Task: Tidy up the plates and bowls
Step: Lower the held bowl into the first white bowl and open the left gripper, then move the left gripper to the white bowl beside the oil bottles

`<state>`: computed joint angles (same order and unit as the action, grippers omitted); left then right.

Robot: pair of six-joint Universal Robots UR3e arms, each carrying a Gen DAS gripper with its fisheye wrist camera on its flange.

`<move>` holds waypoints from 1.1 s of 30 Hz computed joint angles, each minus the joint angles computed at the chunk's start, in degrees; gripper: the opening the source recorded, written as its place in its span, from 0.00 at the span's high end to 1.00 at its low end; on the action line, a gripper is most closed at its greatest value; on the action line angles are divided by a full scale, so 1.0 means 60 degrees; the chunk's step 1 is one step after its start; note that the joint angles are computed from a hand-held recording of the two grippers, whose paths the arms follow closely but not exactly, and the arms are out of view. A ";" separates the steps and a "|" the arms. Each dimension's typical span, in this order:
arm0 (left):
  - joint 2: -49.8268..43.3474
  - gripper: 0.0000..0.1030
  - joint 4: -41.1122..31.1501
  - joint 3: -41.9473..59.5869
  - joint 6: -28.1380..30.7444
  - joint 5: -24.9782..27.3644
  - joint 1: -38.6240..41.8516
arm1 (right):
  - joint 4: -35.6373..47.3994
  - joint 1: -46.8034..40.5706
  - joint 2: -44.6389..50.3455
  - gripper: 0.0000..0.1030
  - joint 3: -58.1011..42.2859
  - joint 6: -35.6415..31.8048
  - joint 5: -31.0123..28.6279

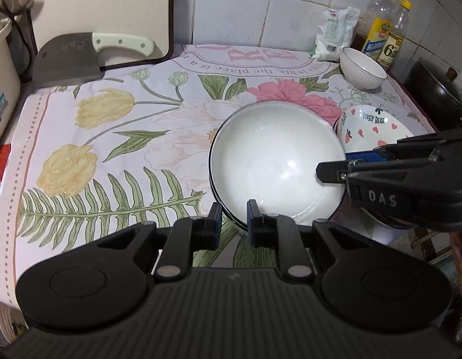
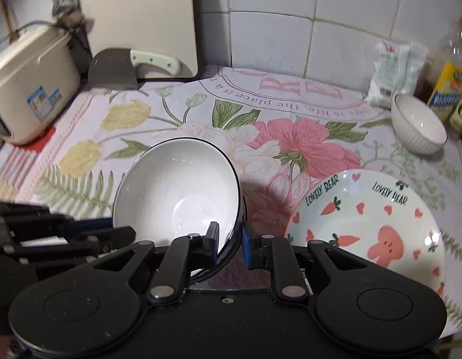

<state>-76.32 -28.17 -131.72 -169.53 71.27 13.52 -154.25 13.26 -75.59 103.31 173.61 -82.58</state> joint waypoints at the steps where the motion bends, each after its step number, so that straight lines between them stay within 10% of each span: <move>1: 0.0063 0.84 0.0067 -0.0046 0.0020 0.0072 -0.0044 | -0.0226 -0.0038 -0.0047 0.79 0.0185 -0.0099 0.0058; 16: 0.3343 0.60 -0.2065 -0.0517 0.1155 -0.0172 0.0338 | -0.2363 -0.0856 -0.3087 0.56 0.3720 -0.2290 0.0579; 33: 0.5148 0.46 -0.4179 0.0550 0.0916 0.0390 -0.1384 | 0.1550 -0.4574 -0.9575 0.35 0.6118 -0.4829 0.3088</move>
